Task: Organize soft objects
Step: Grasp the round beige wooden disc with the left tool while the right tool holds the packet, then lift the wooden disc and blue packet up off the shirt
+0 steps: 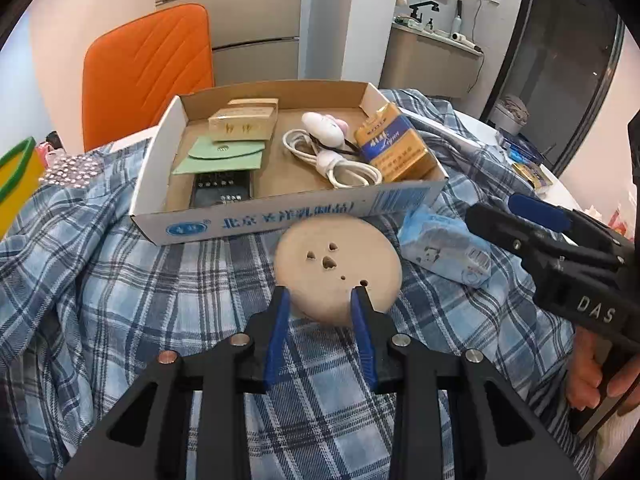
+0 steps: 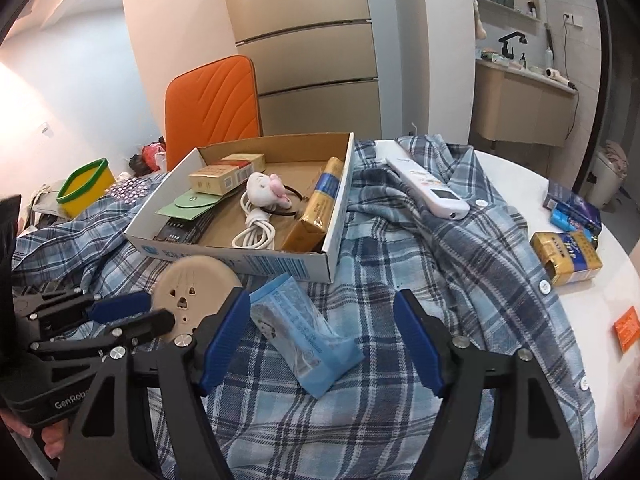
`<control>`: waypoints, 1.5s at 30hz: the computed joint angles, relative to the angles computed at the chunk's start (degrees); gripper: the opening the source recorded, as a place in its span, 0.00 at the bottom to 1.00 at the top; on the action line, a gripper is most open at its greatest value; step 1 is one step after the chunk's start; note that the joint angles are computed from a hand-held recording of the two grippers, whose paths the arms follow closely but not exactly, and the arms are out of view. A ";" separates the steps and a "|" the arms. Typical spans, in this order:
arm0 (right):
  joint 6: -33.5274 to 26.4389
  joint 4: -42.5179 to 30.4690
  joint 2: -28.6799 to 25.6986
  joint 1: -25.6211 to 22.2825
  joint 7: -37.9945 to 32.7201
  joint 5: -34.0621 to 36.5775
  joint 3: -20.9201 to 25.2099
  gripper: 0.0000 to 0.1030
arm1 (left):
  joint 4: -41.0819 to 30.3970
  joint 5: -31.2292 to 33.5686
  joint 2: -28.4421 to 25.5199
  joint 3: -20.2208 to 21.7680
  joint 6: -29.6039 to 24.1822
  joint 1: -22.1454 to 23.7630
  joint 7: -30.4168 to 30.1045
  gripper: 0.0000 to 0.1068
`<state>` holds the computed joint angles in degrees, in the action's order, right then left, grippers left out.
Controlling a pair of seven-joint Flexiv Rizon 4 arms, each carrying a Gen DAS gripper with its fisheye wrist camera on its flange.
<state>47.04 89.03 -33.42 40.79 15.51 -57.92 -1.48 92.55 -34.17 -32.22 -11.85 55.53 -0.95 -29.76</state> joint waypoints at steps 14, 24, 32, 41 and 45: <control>-0.55 1.94 1.58 0.03 4.85 -2.82 -0.15 0.71 | -7.27 8.43 -3.79 2.54 -2.42 -4.08 -1.52 0.83; -1.14 1.49 1.29 -0.40 4.40 -2.99 0.55 0.71 | -11.15 11.80 -6.74 2.17 -5.11 -4.04 -5.14 0.76; 3.96 -0.02 -0.54 -2.58 -2.36 1.89 2.46 0.64 | -3.10 5.74 -1.43 -0.85 0.04 -0.93 0.99 0.73; 2.78 -3.29 -2.92 -1.88 -12.19 12.89 2.59 0.57 | 8.59 -10.41 5.34 -4.00 9.36 2.88 8.82 0.73; -0.16 -5.65 -4.15 -1.21 -16.86 16.43 2.90 0.56 | 10.20 -20.39 6.11 -6.35 12.62 3.91 14.35 0.73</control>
